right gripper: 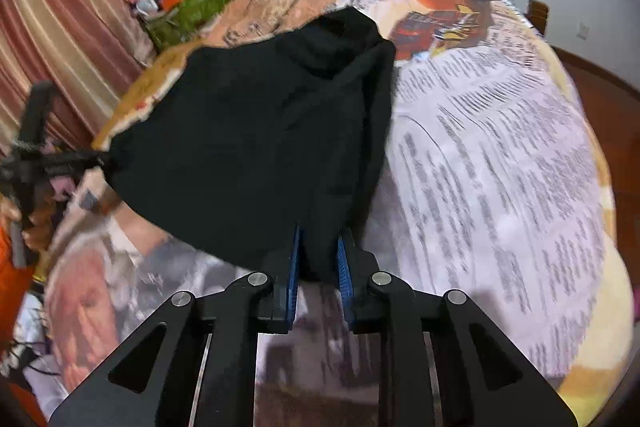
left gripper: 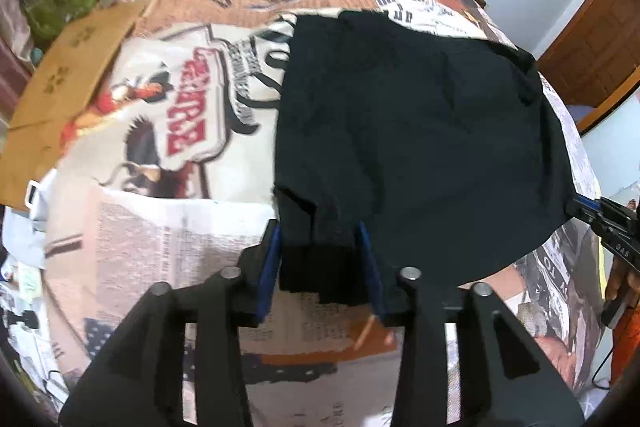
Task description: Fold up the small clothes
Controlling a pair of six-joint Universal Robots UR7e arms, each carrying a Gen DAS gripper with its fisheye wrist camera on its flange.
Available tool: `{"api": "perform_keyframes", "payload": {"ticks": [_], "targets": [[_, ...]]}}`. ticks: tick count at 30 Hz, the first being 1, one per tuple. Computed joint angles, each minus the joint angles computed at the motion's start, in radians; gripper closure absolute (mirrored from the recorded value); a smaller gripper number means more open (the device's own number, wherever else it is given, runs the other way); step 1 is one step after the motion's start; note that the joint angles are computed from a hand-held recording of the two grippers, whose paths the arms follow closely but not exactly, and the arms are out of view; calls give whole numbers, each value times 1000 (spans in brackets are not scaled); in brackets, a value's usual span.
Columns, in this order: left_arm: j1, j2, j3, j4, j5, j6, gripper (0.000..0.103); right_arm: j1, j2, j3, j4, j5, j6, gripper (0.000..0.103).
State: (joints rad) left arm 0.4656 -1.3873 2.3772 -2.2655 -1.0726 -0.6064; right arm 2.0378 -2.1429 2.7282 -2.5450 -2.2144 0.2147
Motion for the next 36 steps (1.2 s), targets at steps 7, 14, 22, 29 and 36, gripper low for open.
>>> {"api": "perform_keyframes", "payload": {"ticks": [7, 14, 22, 29, 36], "targets": [[12, 41, -80, -28, 102, 65, 52, 9, -17, -35, -60, -57, -58, 74], [102, 231, -201, -191, 91, 205, 51, -92, 146, -55, -367, -12, -249, 68], [199, 410, -309, -303, 16, 298, 57, -252, 316, -88, -575, 65, -429, 68], [176, 414, -271, -434, 21, 367, 96, -359, 288, -75, -627, 209, -440, 97], [162, 352, -232, -506, 68, 330, 96, -343, 289, -62, -662, 170, -431, 99]]}}
